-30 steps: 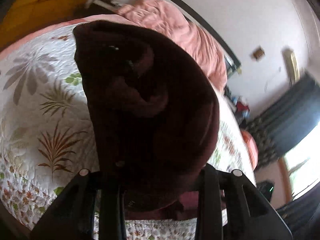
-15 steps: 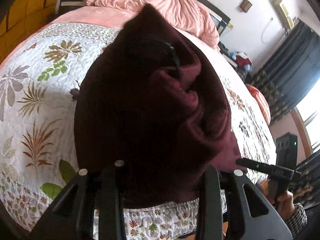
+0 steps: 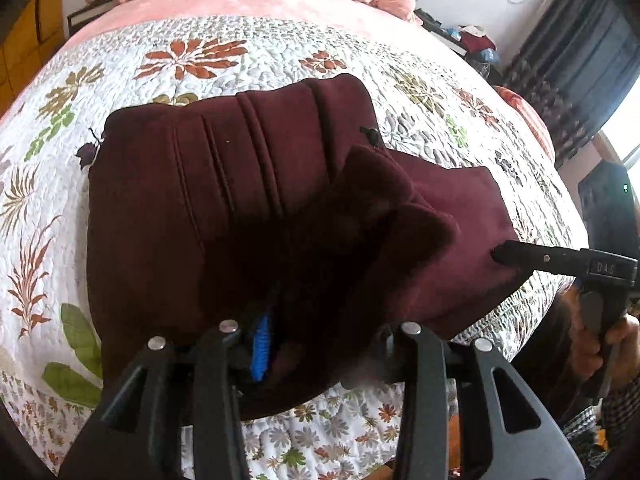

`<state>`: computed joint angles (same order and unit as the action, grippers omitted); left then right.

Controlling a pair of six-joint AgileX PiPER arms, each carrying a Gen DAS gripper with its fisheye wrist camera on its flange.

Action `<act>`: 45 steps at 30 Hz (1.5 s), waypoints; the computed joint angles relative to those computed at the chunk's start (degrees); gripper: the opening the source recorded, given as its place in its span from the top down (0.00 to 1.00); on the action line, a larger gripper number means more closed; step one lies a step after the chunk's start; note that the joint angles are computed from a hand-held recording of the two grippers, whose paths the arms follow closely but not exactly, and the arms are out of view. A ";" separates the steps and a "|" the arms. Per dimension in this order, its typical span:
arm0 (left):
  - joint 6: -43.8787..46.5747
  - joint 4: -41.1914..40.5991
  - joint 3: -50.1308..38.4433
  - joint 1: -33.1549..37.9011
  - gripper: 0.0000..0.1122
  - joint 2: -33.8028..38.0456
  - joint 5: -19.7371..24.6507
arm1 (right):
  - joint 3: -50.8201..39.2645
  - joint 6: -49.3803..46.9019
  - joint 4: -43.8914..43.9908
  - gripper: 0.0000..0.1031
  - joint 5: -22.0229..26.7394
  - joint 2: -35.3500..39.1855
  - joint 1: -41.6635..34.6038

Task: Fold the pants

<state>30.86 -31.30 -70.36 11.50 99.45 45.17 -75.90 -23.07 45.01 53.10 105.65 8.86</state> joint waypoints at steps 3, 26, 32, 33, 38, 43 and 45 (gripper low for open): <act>0.39 -1.99 -1.39 1.86 0.52 -0.52 4.43 | -0.87 0.61 -0.45 0.28 0.65 -0.08 0.13; -6.81 2.29 2.28 13.12 0.20 -0.56 1.62 | -12.31 4.79 -0.52 0.11 8.64 3.11 6.91; -7.24 4.20 0.39 15.37 0.20 0.37 3.55 | -23.34 12.96 -2.97 0.05 13.24 11.00 11.68; -7.79 4.94 0.28 15.49 0.20 0.31 3.80 | -25.44 14.49 -3.68 0.04 14.15 12.58 12.24; -7.15 4.03 -0.11 17.09 0.20 0.91 5.11 | -28.75 16.72 -3.86 0.03 15.51 16.93 13.61; -6.94 2.94 0.28 17.96 0.19 1.14 5.78 | -25.03 11.04 -0.34 0.37 11.12 16.39 14.54; -7.48 3.08 0.22 17.91 0.19 1.35 6.05 | -25.23 9.15 3.67 0.53 12.18 16.94 14.28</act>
<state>23.38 -28.22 -70.14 29.42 100.80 51.22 -101.12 -13.92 48.69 65.27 122.59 23.14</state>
